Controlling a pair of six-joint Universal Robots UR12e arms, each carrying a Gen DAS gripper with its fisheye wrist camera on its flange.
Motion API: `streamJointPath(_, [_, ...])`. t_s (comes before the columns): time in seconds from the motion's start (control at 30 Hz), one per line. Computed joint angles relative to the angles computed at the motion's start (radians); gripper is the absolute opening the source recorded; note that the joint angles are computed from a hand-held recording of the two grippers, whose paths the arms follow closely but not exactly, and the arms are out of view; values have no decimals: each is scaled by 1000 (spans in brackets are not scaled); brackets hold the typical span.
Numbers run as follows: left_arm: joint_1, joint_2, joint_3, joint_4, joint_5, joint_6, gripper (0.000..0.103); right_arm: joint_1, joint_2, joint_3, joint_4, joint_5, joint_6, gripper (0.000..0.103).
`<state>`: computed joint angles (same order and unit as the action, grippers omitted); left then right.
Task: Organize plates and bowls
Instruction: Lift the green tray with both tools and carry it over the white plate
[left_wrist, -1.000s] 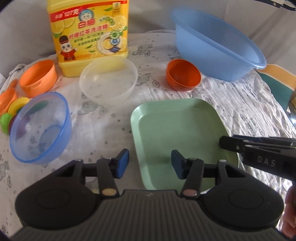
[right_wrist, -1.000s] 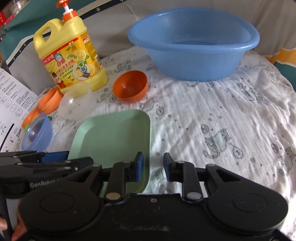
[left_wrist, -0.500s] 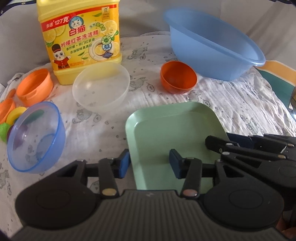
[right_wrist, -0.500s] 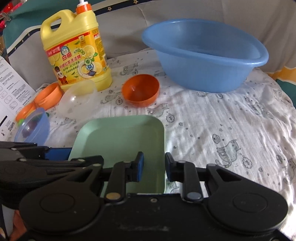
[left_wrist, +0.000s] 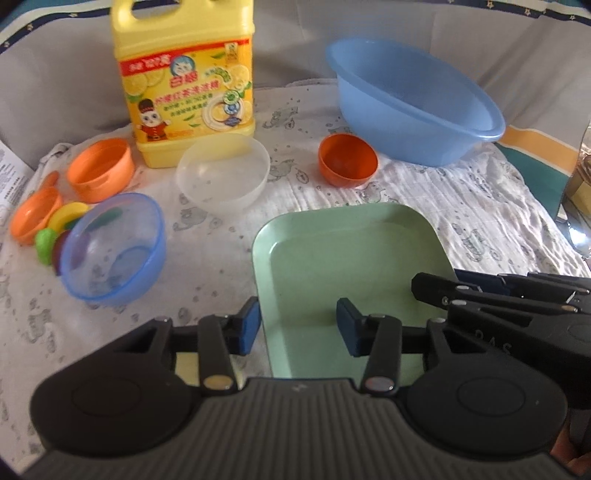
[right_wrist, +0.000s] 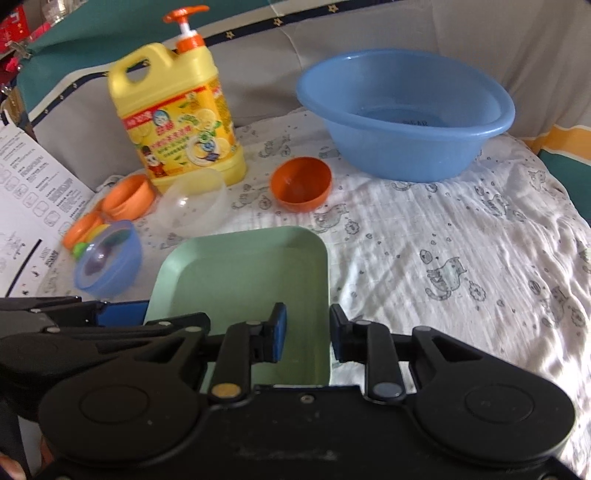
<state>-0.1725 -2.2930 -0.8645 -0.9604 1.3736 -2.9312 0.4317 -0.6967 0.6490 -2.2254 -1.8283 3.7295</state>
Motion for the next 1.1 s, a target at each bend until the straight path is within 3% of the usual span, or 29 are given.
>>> streamJointPath(0.23, [21,79,-97,44,-7,-23,44,25,-33,15,9,9,4,26])
streamJointPath(0.6, [72,208,-259,140,3,-61,44,76,-36,-42,44,42,-23,26])
streamJointPath(0.83, [123,282,-357,184,8,-84,44,109,11,-149,93,95,-61,26])
streamJointPath(1.1, [181,339,-447,204,28,-99,44,144,125,-374,241,175,-104,26])
